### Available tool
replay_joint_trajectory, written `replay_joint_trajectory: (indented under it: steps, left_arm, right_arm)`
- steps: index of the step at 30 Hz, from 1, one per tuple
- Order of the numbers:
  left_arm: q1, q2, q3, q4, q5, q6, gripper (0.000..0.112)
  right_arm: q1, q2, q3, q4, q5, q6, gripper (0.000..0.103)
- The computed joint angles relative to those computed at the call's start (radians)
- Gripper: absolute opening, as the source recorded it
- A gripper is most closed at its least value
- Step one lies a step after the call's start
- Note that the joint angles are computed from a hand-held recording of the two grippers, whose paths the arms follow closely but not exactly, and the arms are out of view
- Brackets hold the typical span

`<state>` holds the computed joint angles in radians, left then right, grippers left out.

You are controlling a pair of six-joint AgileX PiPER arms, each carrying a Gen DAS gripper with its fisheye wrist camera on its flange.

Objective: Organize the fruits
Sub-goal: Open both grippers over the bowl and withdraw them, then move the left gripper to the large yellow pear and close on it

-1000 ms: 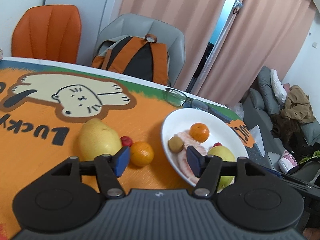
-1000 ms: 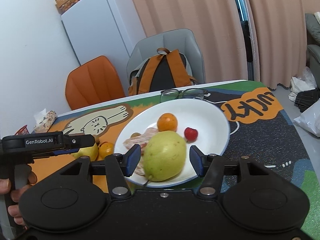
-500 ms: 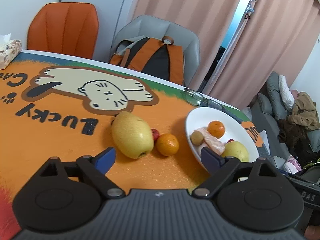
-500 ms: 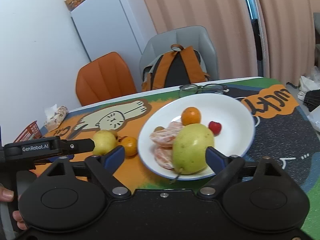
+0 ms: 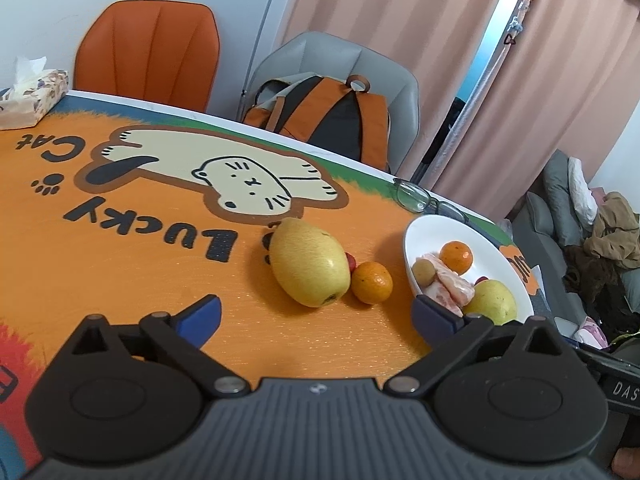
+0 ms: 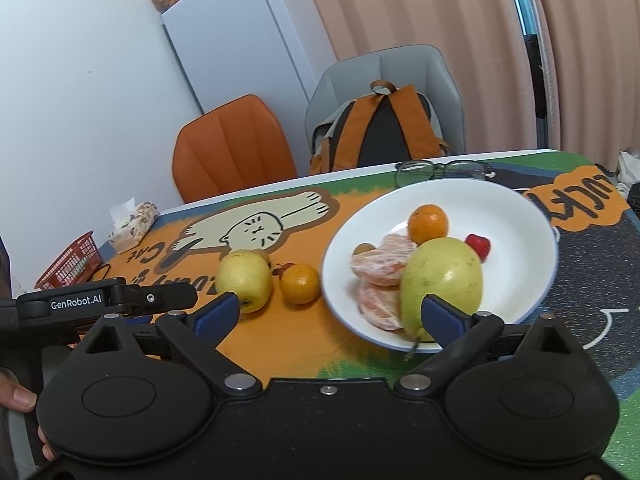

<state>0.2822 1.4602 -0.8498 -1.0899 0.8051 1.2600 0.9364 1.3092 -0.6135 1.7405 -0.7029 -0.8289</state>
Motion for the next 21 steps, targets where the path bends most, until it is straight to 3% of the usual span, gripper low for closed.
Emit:
replay_joint_trajectory:
  steps: [4, 21]
  left_arm:
    - [0.023, 0.013, -0.012, 0.004, 0.012, 0.007, 0.101]
    - [0.112, 0.094, -0.069, -0.035, 0.049, 0.043, 0.098]
  right_arm:
    - [0.012, 0.03, -0.024, -0.009, -0.004, 0.001, 0.097]
    - [-0.053, 0.165, -0.146, -0.01, 0.117, -0.072, 0.068]
